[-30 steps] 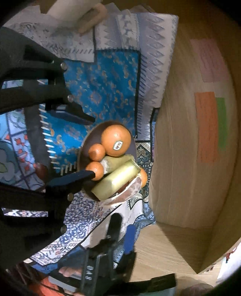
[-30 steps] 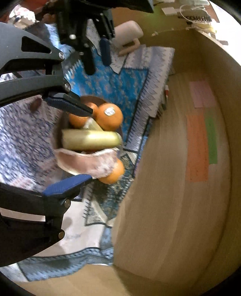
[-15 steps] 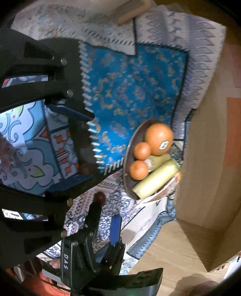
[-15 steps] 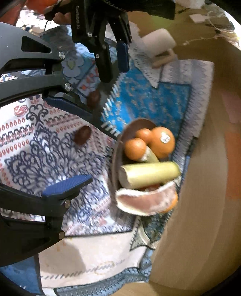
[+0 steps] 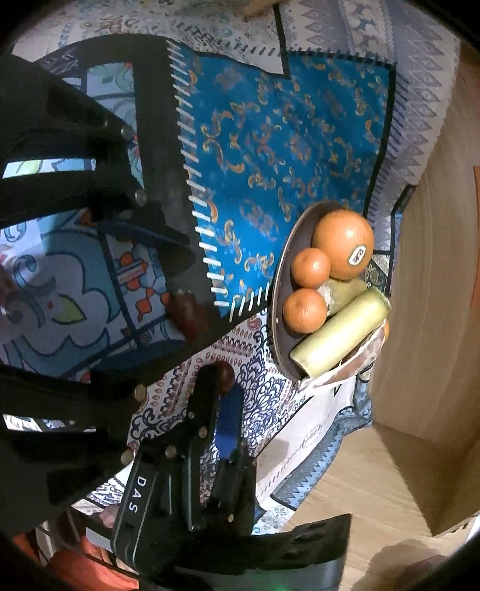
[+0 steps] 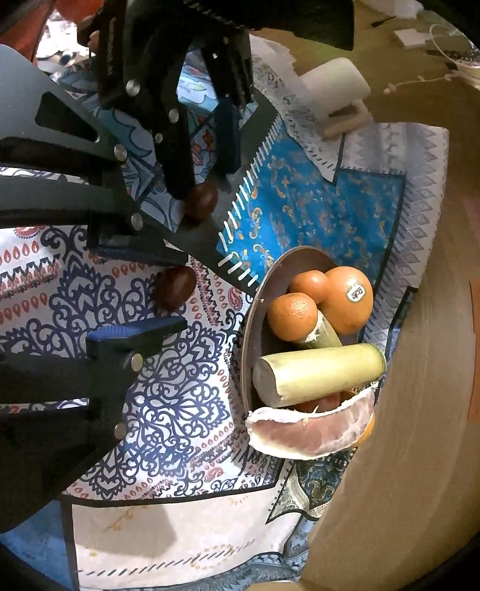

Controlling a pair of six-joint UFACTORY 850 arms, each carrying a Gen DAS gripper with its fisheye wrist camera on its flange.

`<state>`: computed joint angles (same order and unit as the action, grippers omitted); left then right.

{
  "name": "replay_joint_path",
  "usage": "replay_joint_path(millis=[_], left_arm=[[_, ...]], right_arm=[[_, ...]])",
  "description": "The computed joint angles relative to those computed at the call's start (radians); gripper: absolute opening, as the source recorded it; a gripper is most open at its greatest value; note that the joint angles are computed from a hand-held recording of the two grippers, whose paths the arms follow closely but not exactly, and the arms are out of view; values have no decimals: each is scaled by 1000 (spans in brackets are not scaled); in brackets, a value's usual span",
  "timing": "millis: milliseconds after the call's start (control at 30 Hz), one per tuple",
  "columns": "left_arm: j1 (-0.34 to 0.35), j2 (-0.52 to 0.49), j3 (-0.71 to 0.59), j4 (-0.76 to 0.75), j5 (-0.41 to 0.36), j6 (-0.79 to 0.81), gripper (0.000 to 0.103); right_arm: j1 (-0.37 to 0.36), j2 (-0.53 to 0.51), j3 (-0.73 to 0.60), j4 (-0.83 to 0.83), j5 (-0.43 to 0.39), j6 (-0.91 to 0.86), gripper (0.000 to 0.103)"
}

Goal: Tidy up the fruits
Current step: 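Grasp a brown date with the left tool while the right tool grasps another date, then drop the date onto the plate with the left tool while the right tool drops its date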

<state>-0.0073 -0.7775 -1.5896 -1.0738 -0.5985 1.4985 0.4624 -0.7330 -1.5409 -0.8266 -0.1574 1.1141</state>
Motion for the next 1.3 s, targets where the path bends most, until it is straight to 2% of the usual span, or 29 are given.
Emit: replay_joint_path(millis=[67, 233, 367, 567, 733, 867, 1100, 1300], left_arm=[[-1, -3, -3, 2, -7, 3, 38], [-7, -12, -15, 9, -25, 4, 24], [-13, -2, 0, -10, 0, 41, 23], [-8, 0, -9, -27, -4, 45, 23], [1, -5, -42, -59, -7, 54, 23], [4, -18, -80, -67, -4, 54, 23], [1, -67, -180, -33, -3, -2, 23], [1, -134, -294, 53, -29, -101, 23]], right_arm=[[1, 3, 6, -57, 3, 53, 23], [0, 20, 28, -152, 28, 153, 22], [1, 32, 43, -291, 30, 296, 22], [-2, 57, 66, -528, 32, 542, 22], [-5, 59, 55, -626, 13, 638, 22], [-11, 51, 33, -644, 7, 651, 22], [-18, 22, -27, -563, 0, 544, 22], [-31, -23, -105, -339, -3, 299, 22]])
